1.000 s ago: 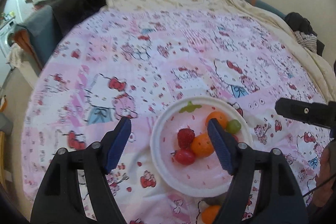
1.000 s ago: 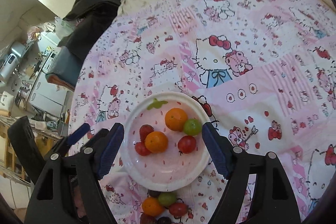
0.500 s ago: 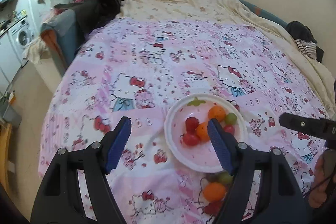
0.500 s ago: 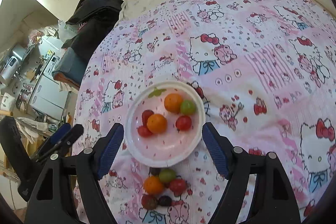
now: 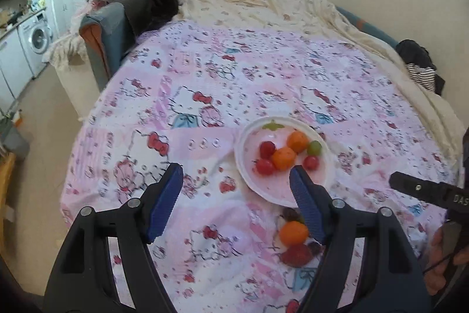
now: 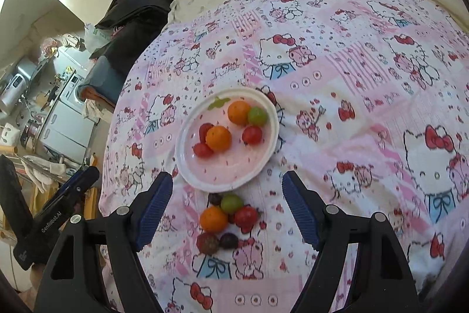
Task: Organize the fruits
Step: 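Return to the fruit cluster and grasp a strawberry with the left gripper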
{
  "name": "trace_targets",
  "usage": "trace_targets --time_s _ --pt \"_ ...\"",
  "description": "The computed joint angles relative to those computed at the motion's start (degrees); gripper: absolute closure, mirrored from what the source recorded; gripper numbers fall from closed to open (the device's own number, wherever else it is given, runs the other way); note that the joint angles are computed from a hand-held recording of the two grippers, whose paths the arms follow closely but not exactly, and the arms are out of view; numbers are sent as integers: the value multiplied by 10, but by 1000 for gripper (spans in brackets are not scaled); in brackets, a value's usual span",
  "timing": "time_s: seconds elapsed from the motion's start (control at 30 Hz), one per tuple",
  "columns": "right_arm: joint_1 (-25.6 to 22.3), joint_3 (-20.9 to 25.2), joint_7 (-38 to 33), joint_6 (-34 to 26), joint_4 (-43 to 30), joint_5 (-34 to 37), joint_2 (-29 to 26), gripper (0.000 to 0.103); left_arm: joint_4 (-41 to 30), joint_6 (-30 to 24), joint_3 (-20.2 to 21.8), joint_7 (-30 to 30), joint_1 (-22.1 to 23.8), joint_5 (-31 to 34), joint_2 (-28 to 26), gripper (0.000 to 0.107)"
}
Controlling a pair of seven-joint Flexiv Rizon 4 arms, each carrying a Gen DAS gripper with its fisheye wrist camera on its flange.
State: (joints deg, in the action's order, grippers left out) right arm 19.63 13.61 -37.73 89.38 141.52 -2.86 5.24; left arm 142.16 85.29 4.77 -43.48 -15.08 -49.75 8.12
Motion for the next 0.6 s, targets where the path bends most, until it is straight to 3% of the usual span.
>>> trace_targets --time_s 0.43,0.6 --pt "-4 9 58 -27 31 -11 16 23 20 -100 -7 -112 67 196 11 30" --pt "21 -12 27 -48 25 73 9 23 11 -150 -13 -122 74 215 -9 30"
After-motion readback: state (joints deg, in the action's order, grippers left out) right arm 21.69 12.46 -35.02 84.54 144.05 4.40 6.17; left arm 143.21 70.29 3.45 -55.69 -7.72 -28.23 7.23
